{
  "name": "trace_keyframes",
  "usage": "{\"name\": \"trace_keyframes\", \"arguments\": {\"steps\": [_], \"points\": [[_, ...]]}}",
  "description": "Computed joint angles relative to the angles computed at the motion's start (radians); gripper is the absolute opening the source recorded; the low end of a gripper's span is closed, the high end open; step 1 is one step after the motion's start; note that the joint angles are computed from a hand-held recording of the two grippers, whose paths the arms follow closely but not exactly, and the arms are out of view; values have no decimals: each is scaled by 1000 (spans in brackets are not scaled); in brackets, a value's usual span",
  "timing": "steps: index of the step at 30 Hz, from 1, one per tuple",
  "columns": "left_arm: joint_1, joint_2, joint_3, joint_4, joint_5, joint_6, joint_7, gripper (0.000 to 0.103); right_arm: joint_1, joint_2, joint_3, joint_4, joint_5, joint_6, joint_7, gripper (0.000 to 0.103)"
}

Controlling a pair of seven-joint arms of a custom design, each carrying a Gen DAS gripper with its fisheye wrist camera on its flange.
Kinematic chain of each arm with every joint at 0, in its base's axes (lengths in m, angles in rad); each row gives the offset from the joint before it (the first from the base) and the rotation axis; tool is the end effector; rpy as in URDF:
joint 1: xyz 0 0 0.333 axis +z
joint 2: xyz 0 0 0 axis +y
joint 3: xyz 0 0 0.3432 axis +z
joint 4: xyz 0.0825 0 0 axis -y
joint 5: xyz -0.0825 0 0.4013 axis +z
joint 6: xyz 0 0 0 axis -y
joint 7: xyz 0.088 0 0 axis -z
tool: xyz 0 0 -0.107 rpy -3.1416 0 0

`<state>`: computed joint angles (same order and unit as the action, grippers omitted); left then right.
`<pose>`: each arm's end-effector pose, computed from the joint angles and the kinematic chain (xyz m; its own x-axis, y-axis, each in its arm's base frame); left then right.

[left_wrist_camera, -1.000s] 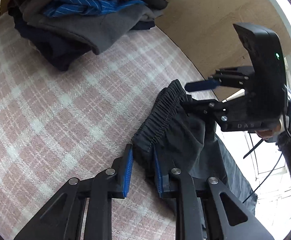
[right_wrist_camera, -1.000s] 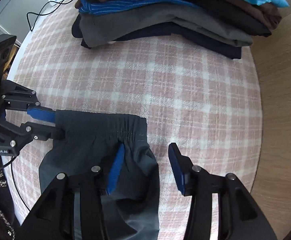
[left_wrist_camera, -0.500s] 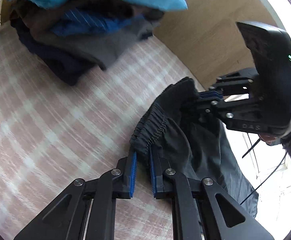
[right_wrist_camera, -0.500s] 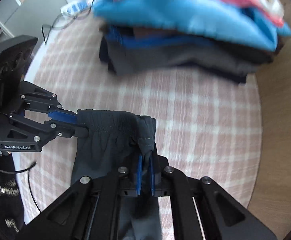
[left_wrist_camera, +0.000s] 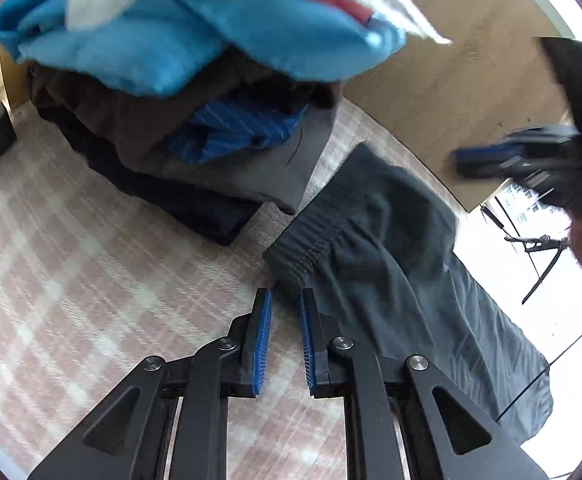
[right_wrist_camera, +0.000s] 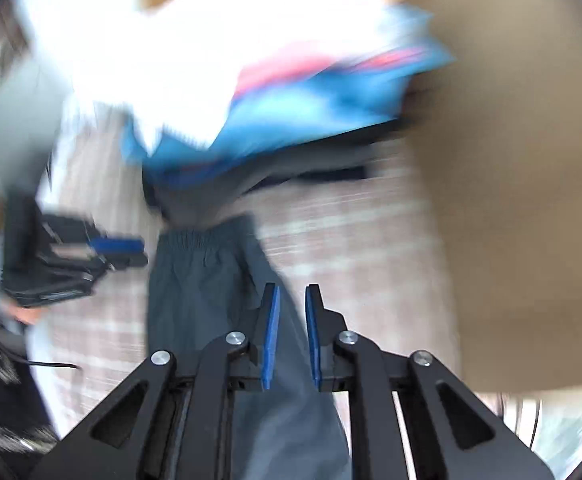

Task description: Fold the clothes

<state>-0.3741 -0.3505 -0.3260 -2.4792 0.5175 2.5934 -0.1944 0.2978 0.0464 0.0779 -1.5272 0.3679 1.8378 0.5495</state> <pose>0.3504 -0.3166 0.4729 0.4981 -0.7778 0.3832 -0.6402 -0.6280 -0.4425 0.5599 0.2504 0.6786 0.9738 -0.2269 0.0179 -0.1966 -0.8779 -0.4366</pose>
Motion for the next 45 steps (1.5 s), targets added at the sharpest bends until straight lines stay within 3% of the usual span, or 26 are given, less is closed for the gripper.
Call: {"name": "trace_keyframes", "arguments": {"steps": [3, 5, 8, 11, 14, 16, 19, 22, 26, 29, 32, 35, 37, 40, 45], "points": [[-21, -63, 9, -29, -4, 14, 39, 15, -103, -139, -89, -22, 112, 5, 73, 22], [-39, -96, 21, -43, -11, 40, 84, 15, -181, -218, -150, -39, 136, 24, 117, 31], [-66, -65, 53, -2, -28, 100, 224, 15, -298, -335, -240, -112, 164, 87, 153, 34], [-94, 23, 46, 97, -58, 126, 351, 15, -421, -390, -308, -196, 139, 153, 221, 41], [-137, 129, 34, 206, -120, 165, 483, 20, -537, -350, -360, -260, 76, 224, 258, 41], [-163, 227, 15, 289, -168, 188, 567, 20, -597, -250, -418, -218, 86, 182, 292, 41], [-191, 377, -31, 423, -263, 192, 685, 20, -670, -210, -425, -284, 103, 125, 308, 33], [-194, 523, -97, 553, -382, 195, 817, 20, -699, -241, -415, -402, 105, 92, 230, 33], [-252, 628, -108, 689, -291, 90, 790, 20, -668, -401, -362, -613, 45, 96, -32, 33], [-259, 650, -114, 702, -291, 80, 772, 20, -624, -489, -324, -716, -18, 29, -207, 33], [-269, 653, -103, 696, -273, 80, 723, 20, -594, -521, -285, -772, -59, 9, -290, 33], [-281, 664, -88, 709, -230, 71, 678, 20, -576, -490, -262, -765, -44, 41, -276, 31], [-292, 676, -80, 724, -197, 72, 657, 20, -568, -421, -276, -691, 13, 6, -217, 31], [-303, 699, -78, 762, -153, 56, 676, 20, -563, -341, -300, -586, 97, -43, -154, 31], [-312, 764, -84, 856, -127, 23, 763, 20, -555, -326, -281, -567, 67, 2, -150, 31]]}}
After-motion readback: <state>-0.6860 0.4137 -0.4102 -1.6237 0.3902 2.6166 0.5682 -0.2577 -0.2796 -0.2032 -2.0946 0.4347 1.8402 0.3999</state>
